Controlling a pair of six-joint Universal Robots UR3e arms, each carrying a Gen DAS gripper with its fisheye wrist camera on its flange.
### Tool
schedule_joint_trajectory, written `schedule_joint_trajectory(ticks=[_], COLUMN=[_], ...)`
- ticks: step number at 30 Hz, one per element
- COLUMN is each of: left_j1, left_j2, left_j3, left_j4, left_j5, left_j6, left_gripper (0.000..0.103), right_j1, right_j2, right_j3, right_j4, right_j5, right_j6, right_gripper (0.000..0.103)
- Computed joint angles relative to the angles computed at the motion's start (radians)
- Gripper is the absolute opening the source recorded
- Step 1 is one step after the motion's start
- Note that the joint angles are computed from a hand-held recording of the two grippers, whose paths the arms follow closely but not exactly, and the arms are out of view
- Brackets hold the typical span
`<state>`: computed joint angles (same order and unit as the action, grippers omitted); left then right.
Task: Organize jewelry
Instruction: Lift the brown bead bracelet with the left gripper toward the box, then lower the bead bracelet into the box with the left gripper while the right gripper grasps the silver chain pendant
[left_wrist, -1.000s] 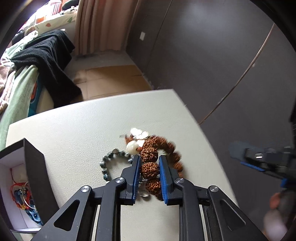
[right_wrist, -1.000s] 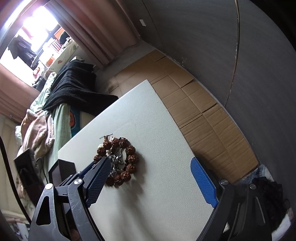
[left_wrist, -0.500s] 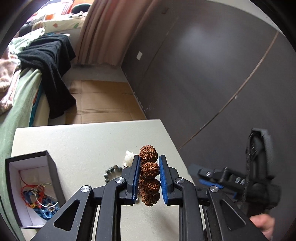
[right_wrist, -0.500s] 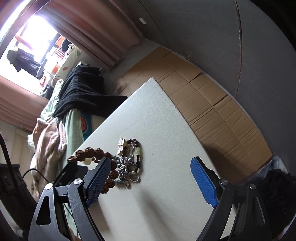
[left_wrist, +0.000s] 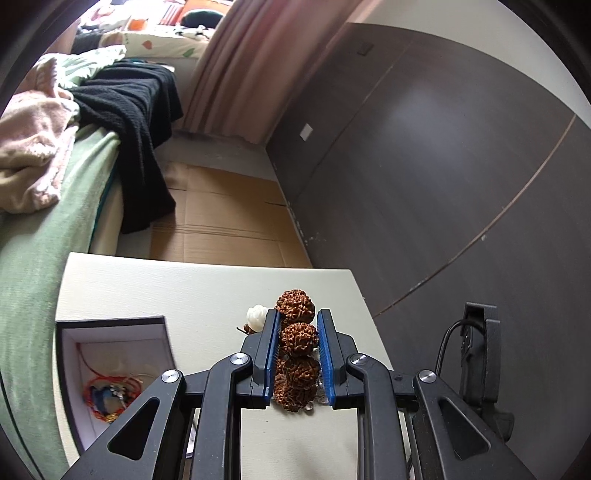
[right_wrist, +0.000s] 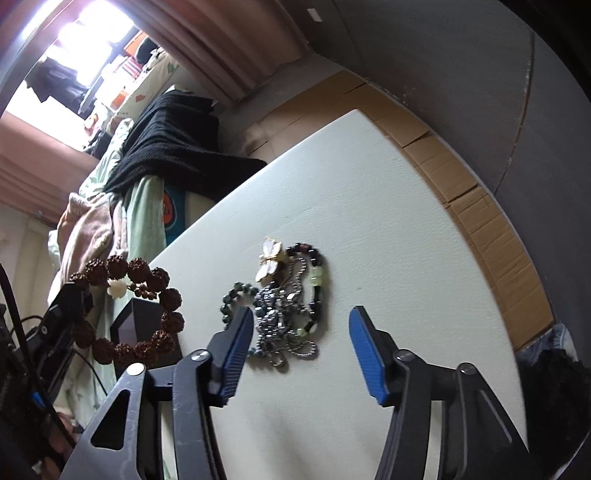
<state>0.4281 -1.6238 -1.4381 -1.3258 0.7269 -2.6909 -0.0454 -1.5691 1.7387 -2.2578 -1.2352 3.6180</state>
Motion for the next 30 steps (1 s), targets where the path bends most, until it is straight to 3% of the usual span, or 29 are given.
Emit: schedule_joint_trajectory(ticks=[3,6,9,17,20,21,22,24,30], left_j1=[0.016,0.030,0.042,0.080,0.100,0.104,0.112,0.127,0.197], left_j2=[-0.009,-0.016,-0.021,-0.016,0.000,0.005,0.015,0.030,0.096], left_j3=[0.015,0.026,0.034,0.042,0.038,0.036,0.031,0.025,-0.023], left_j4=[-0.020,-0.035,-0.044,-0.075,-0.092,-0.096,-0.103,-0.119,-0.166], left_j5=[-0.011,-0.019,-0.023,-0.027,-0.029,-0.029,-0.029,-0.029,-0.039], left_j6=[0.005,0.009,0.014,0.026,0.038,0.042,0.049,0.065,0.111], left_gripper=[0.021,0.021,0.021,0.021,0.021,0.021,0.021,0.021,0.021], right_j1=[0.040,0.060,0.077,0.150,0.205,0.207,0.192,0.140,0.079], right_j2=[0.041,0.081,0.127,0.232,0.276,0.272,0.256,0.206,0.068], right_j3=[-0.026,-0.048,-0.075,-0.215,-0.295,-0.291,-0.260,-0.167,-0.026], right_j4=[-0.036,-0.057,-0.066,0.044,0.086,0.087,0.061,0.002,-0.122], right_j5=[-0.016,-0.027,-0.050,-0.151,-0.249,-0.262,-0.235,-0.139,-0.038], right_j6=[0.011,0.035,0.066,0.105,0.096,0.095,0.100,0.117,0.111], right_gripper=[0.048,0.037,0.036,0.034,0.034,0.026,0.017,0.016,0.016])
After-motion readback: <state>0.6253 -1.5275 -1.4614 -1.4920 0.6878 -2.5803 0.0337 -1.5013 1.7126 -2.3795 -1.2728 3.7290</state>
